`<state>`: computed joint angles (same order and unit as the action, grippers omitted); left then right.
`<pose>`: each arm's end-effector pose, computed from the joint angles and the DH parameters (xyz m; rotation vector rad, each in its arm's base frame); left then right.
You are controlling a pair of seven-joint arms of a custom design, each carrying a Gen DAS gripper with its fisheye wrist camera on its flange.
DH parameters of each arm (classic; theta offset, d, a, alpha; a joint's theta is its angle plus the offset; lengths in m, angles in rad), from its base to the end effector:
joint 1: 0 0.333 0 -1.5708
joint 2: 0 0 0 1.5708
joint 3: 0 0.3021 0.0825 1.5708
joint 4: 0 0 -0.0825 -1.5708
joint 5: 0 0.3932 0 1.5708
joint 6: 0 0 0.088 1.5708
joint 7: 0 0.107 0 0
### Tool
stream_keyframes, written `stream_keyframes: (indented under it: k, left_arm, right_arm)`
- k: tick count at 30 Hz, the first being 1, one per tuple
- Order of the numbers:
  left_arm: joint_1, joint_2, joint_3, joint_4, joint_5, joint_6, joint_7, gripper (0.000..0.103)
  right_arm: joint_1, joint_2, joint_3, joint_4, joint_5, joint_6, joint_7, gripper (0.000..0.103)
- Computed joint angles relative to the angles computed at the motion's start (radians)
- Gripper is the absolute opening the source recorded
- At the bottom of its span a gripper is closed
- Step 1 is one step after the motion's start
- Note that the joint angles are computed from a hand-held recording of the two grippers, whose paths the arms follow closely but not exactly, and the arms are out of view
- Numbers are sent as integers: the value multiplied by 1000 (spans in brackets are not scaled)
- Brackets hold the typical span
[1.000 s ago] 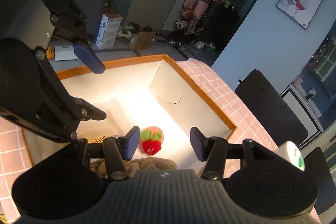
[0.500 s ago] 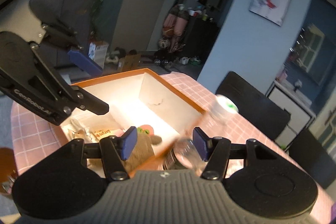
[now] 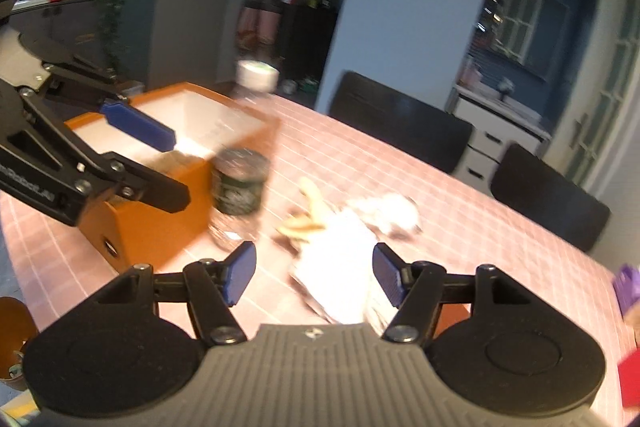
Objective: Organize soft objects
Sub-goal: 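Withdraw both grippers from the box back toward the table, then close the right gripper on the brown sponge while the left gripper closes on the white cloth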
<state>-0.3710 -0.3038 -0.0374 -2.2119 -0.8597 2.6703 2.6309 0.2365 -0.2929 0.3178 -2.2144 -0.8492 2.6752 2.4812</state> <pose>0.4863 -0.1877 0.5674 -0.8990 2.3621 -1.2159 0.4290 0.3079 0.5507 -1.8937 1.3946 -0.9629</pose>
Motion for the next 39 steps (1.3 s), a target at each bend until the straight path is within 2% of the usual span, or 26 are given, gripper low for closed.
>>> stream_keyframes:
  k: [5,10,15,18,20,22,24,26,28,31,36,38,39]
  left_arm:
    - [-24,46,-32,11,-41,27,-20,69]
    - [-24,122,-74,42,-72,73,-25,77]
    - [-6,189,-112,71,-71,109,-30,84]
    - [16,222,-140,85,-9,140,-85,85]
    - [28,256,-162,97,74,189,-164,86]
    - [40,291,-179,116,149,215,-243,86]
    - [55,319,-191,142,162,206,-270,86]
    - [69,349,-206,161,208,216,-321,87]
    - [75,377,-211,167,343,248,-455,89]
    - [86,415,-215,181,473,276,-614,89]
    - [154,461,-276,215,449,246,-650,91]
    - [183,474,-308,226,405,231,-623,91]
    - [191,479,-318,232,390,226,-618,91]
  right_arm:
    - [-22,-64,-36,-92,75,-1,-9,66]
    - [-82,-84,-45,-150,127,30,-19,67]
    - [-102,-55,-62,-152,210,40,-99,69]
    - [-113,-23,-71,-143,232,58,-131,72]
    - [-121,7,-76,-125,236,67,-139,80]
    - [-129,39,-80,-102,220,72,-147,83]
    - [-140,72,-81,-73,171,75,-132,85]
    - [-156,112,-81,-39,71,82,-71,92]
    - [-151,153,-101,-6,17,89,-38,92]
    - [-120,205,-149,30,49,94,-47,92]
    - [-73,231,-214,20,121,139,-73,89]
    - [-63,231,-227,11,169,150,-111,71]
    - [-62,231,-227,12,157,138,-100,69]
